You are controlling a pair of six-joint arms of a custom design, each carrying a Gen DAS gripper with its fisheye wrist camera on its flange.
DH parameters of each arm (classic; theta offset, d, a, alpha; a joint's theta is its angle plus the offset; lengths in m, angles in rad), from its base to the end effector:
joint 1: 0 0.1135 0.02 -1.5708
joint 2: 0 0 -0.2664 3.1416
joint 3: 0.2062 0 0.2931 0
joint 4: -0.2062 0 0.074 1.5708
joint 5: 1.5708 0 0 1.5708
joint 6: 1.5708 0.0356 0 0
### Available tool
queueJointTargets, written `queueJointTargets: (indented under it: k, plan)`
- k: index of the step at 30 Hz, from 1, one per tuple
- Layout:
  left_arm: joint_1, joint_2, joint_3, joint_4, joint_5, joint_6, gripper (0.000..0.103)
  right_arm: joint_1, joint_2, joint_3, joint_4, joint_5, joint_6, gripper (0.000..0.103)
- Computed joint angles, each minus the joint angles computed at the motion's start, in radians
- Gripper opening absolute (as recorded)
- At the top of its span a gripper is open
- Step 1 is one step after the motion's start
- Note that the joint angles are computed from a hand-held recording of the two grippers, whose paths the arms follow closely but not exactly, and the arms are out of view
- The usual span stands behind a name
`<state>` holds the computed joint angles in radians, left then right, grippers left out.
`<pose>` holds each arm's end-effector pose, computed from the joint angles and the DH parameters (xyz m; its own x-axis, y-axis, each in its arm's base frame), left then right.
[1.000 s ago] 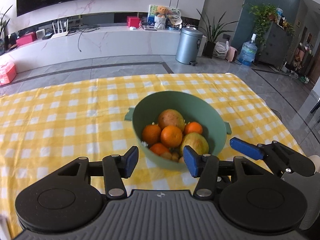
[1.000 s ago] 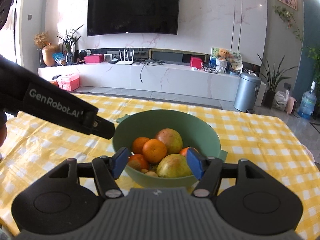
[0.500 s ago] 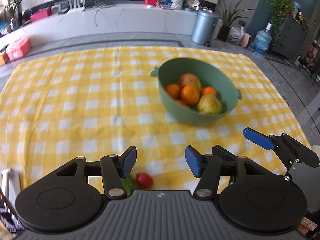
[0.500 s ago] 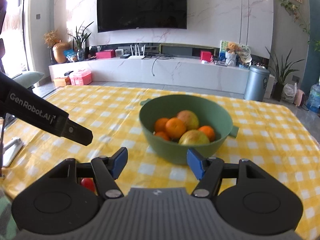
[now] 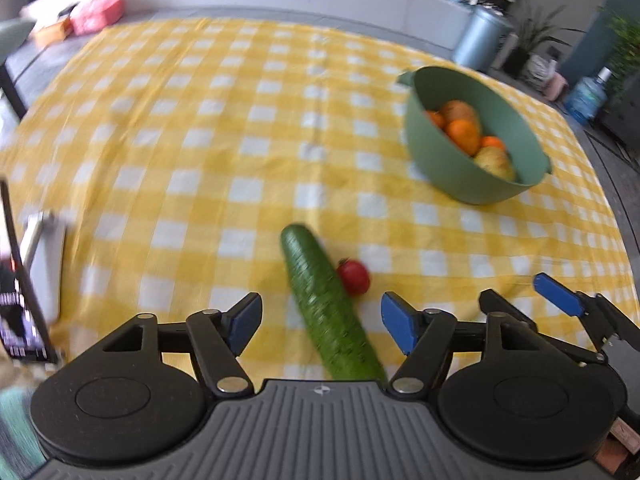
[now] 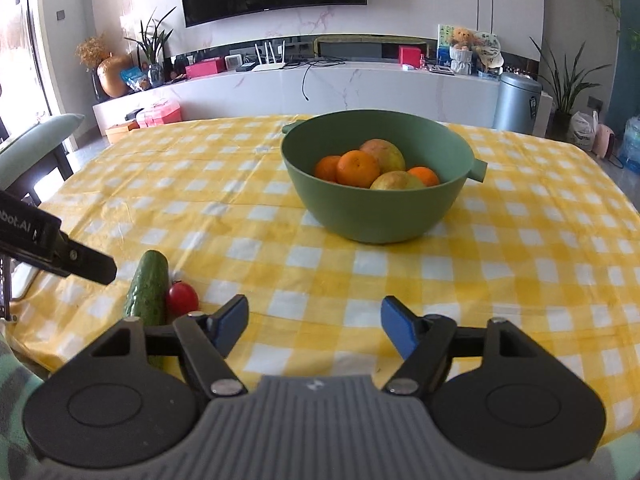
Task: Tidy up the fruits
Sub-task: 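Move both open tools away from the colander toward the cucumber and tomato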
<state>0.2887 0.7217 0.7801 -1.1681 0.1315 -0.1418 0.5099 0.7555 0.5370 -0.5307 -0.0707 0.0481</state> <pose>0.1466 0.0387 0.2683 -0.8179 -0.3891 -0.4239 -0.3454 0.9212 -0.1791 0.1728 0.0995 0.2180 -0.6193 -0.2914 -0.7291 -0.5028 0.8604 0.0833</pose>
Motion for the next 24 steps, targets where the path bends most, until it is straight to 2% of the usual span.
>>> queueJointTargets:
  k: [9,19,24]
  plan:
    - [0.032,0.005,-0.086,0.023,0.060,-0.072,0.081,0.020,-0.026,-0.003,-0.020,0.007,-0.013,0.073]
    - [-0.067,0.041,-0.147,0.108,-0.017,-0.169,0.081,0.041,-0.012,-0.005,-0.016,0.022,-0.027,0.073]
    - [-0.101,0.041,-0.169,0.153,-0.045,-0.184,0.077,0.053,0.000,-0.007,-0.009,0.036,-0.038,0.074]
